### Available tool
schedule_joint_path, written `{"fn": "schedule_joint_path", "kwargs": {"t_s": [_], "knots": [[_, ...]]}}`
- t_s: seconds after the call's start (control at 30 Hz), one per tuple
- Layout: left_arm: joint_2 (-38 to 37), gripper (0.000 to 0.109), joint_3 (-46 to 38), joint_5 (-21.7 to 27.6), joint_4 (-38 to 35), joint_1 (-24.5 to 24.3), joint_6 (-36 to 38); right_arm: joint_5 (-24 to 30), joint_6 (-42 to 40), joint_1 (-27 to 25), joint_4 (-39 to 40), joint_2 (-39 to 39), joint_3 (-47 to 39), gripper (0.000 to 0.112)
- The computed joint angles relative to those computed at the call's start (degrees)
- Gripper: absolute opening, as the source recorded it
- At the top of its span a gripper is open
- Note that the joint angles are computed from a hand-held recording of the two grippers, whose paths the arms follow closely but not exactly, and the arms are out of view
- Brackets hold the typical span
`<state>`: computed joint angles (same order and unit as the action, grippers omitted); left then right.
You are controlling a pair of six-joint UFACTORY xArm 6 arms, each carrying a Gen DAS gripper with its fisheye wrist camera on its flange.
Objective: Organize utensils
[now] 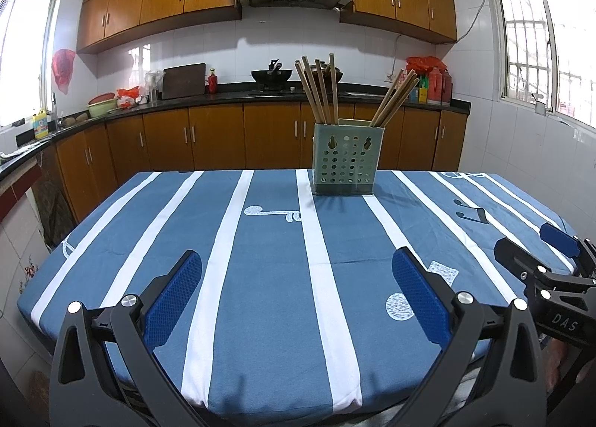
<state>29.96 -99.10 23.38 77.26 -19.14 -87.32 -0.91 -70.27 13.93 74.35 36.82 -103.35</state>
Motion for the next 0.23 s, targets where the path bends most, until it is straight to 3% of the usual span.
{"fn": "schedule_joint_path", "kwargs": {"t_s": [0.23], "knots": [[-0.3,0.101,0.7,-0.1,0.0,0.1,-0.6,0.1,0.4,-0.1,-0.4,-0.1,0.1,0.099]]}}
